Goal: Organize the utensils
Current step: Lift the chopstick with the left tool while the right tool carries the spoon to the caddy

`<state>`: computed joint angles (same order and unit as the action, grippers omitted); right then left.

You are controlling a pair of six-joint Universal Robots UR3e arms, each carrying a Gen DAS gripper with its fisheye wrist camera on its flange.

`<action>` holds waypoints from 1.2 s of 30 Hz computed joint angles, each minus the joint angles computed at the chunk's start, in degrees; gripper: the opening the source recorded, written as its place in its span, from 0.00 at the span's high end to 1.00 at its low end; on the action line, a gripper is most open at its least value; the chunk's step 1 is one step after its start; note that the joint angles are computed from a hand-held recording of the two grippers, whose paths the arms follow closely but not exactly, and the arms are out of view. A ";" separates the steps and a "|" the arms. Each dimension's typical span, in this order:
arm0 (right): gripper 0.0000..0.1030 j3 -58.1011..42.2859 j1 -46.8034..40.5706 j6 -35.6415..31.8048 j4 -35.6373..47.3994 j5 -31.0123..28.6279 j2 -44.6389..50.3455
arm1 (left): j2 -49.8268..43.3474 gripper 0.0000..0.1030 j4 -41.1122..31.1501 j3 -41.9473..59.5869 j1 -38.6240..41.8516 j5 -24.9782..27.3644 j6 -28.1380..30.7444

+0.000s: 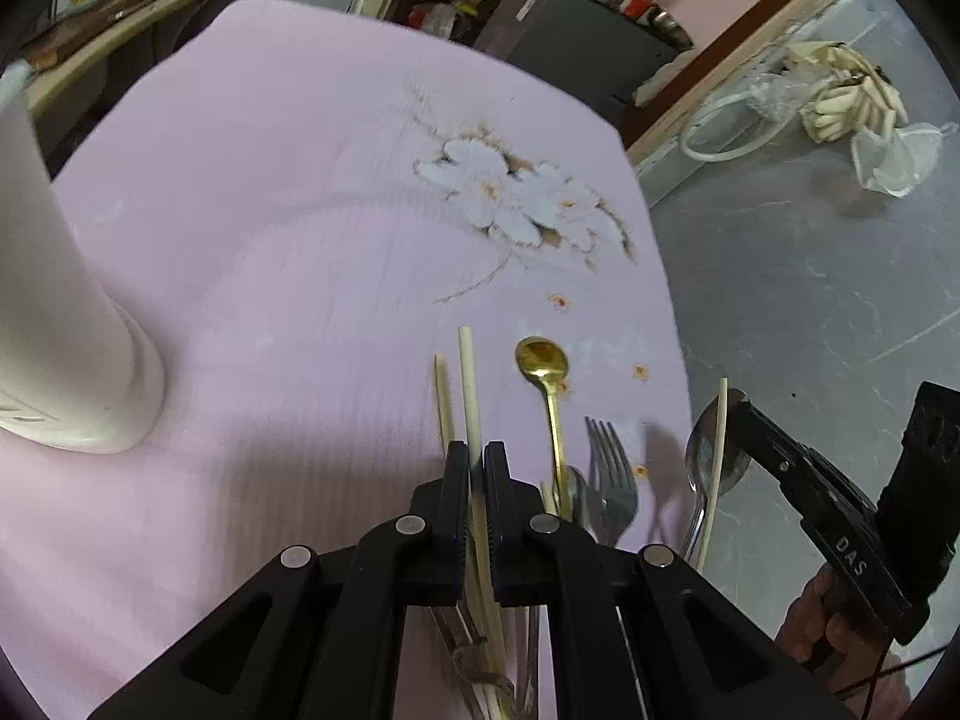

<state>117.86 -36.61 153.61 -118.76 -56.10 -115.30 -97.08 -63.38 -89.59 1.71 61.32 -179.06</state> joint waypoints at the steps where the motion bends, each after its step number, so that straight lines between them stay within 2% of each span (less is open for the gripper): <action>1: 0.98 0.02 -0.20 0.44 -0.07 -0.09 -0.97 | 1.10 0.95 -0.10 -0.44 0.52 -0.53 0.46; 4: 0.98 0.27 -0.94 1.90 -1.76 -0.17 -5.26 | 4.52 0.95 -0.35 -1.86 2.40 -2.20 1.52; 8: 0.98 -0.60 2.42 6.84 -7.79 -4.12 -7.23 | 9.15 0.95 -0.02 -3.69 5.32 -4.53 2.56; 12: 0.98 -2.89 10.90 13.32 -17.50 -12.69 -4.98 | 12.82 0.95 -0.21 -3.88 8.61 -6.88 4.42; 16: 0.98 -8.40 20.05 19.00 -24.01 -21.35 0.48 | 15.62 0.95 -4.55 -0.44 13.81 -11.00 8.14; 23: 0.98 -26.20 37.31 27.66 -30.53 -37.52 14.72 | 15.81 0.95 -15.96 11.82 26.38 -20.64 17.62; 26: 0.98 -36.60 44.95 30.57 -31.44 -43.62 22.18 | 12.84 0.95 -21.61 19.81 32.57 -24.53 21.82; 31: 0.98 -52.96 56.09 32.75 -32.02 -52.78 35.36 | 6.55 0.95 -26.64 31.50 40.49 -28.29 24.57; 33: 0.98 -61.27 59.73 32.93 -31.02 -56.06 42.05 | 4.51 0.95 -25.95 34.12 42.70 -29.02 25.17; 36: 0.98 -68.86 63.23 32.60 -31.58 -59.86 49.64 | 2.50 0.95 -20.79 34.39 44.24 -28.27 24.90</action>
<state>49.00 26.62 186.21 -150.34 -115.95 -65.66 -94.57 -84.17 -55.20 45.96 33.06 -154.16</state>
